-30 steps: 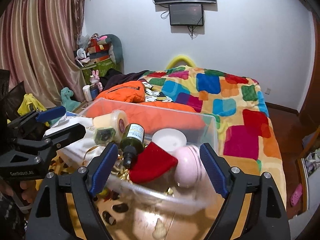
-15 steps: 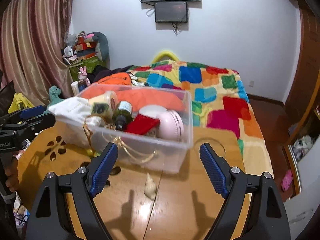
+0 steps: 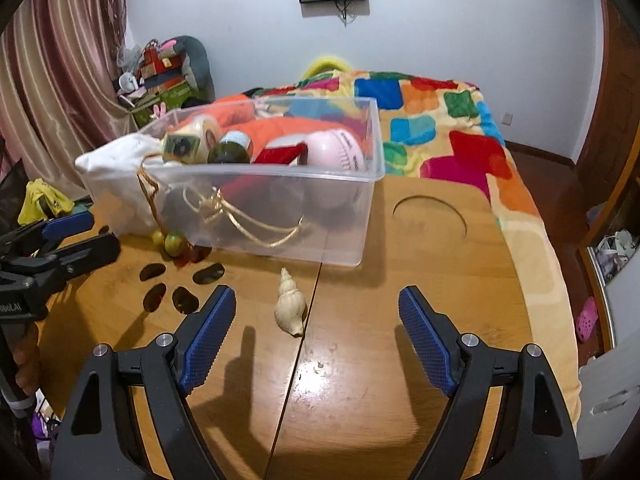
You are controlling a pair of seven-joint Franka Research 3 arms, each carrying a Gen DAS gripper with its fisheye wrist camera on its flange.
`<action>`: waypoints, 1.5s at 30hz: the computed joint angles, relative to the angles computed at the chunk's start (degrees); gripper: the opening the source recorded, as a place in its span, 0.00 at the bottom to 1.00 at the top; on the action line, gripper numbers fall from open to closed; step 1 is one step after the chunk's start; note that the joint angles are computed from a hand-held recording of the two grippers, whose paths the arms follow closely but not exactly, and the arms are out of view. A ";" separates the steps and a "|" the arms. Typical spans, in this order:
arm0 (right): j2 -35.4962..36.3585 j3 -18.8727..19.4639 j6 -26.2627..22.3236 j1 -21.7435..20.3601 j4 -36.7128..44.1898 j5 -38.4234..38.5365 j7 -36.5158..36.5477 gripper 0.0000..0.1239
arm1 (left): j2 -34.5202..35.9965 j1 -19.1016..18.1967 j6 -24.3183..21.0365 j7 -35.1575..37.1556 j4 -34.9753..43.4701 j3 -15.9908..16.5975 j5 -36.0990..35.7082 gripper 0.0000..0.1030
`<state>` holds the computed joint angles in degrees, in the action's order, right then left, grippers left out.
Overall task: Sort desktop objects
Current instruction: 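Withdraw both open tools out of the clear box, then grasp the green gourd charm with the left tool while the right tool grasps the seashell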
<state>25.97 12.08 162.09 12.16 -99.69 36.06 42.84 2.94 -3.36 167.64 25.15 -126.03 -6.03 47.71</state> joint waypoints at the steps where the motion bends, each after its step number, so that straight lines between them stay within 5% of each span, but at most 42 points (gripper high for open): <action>1: -0.02 0.13 0.30 0.05 -0.07 -0.09 -0.46 0.65 | 0.37 -0.23 -1.27 0.50 0.64 -0.19 -0.02 0.94; 9: 0.50 -2.62 0.70 3.29 -0.01 -6.93 3.29 0.55 | 3.62 -1.07 -3.61 9.25 3.77 -0.68 -8.66 0.92; 13: 0.74 -2.96 0.41 3.46 0.18 -8.80 5.05 0.50 | 5.32 -1.62 -5.63 12.87 5.59 -1.06 -12.49 0.75; 28: 2.06 -2.63 -3.50 2.97 2.59 -10.78 6.62 0.32 | 7.90 -2.38 -7.57 19.25 8.17 -1.37 -21.00 0.73; 45: 1.92 -1.30 -4.08 1.89 2.29 -6.99 2.18 0.16 | 9.67 -5.97 -14.53 9.55 11.81 0.54 -10.92 0.67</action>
<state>27.89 10.78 158.01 14.04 -97.40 29.07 45.03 12.61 -9.33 153.10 34.70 -114.21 -5.49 36.79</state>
